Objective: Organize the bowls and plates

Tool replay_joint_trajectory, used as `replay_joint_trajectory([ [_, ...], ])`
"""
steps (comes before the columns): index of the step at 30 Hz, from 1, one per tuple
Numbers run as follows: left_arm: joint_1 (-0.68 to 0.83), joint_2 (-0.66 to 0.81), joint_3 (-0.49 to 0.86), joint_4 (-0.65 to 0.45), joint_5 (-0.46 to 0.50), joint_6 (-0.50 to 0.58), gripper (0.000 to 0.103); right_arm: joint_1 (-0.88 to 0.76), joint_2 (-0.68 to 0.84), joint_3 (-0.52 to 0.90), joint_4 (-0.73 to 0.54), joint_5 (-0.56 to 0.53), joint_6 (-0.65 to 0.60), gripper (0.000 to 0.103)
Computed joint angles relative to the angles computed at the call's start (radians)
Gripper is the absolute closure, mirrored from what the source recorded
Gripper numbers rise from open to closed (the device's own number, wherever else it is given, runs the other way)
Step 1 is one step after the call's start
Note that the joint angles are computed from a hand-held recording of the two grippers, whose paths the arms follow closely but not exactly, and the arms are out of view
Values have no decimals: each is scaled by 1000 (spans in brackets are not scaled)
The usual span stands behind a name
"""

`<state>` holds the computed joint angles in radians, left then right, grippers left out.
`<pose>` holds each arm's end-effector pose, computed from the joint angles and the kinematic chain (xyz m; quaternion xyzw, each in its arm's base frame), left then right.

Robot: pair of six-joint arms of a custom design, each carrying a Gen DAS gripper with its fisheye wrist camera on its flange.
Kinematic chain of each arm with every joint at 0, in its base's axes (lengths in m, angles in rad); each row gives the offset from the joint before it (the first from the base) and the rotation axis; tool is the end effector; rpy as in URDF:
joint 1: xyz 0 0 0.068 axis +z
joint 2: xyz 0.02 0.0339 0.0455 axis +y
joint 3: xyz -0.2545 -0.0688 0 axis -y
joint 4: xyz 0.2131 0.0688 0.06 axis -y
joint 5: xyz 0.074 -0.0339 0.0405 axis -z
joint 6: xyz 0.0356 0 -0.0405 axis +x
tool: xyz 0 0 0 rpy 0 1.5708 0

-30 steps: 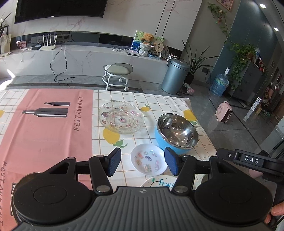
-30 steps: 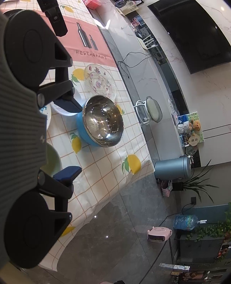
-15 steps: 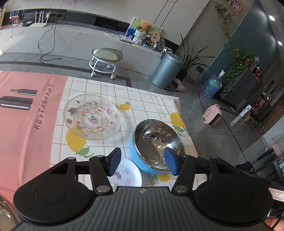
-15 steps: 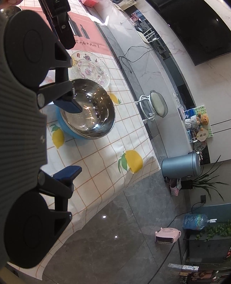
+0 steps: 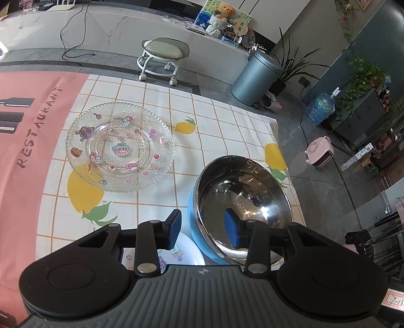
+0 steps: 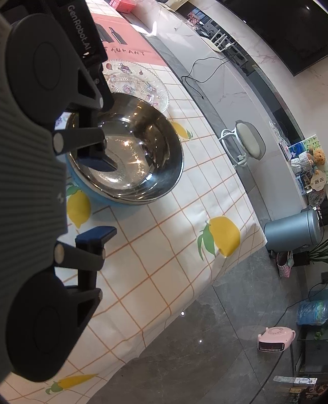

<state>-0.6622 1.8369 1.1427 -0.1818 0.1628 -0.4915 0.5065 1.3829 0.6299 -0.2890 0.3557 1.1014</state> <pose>0.2795 -0.2253 0.1850 0.1075 0.9314 -0.2491 0.2427 0.2011 0.0974 0.1689 0.3226 0.8948 0.0667 0.3014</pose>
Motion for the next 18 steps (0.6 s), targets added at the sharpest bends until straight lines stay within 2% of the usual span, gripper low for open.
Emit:
replay_joint_trajectory([
  [6,-2,43,42,-32,-4,10,85,-13,46,-8,54,-26,7,74],
  [9,-10,47,46,-31,-14,10,86,-8,49,-14,71,-20,9,79],
  [18,-15,-27,-13,-18,-8,-5,87,43,16,7,-8,28,46,82],
])
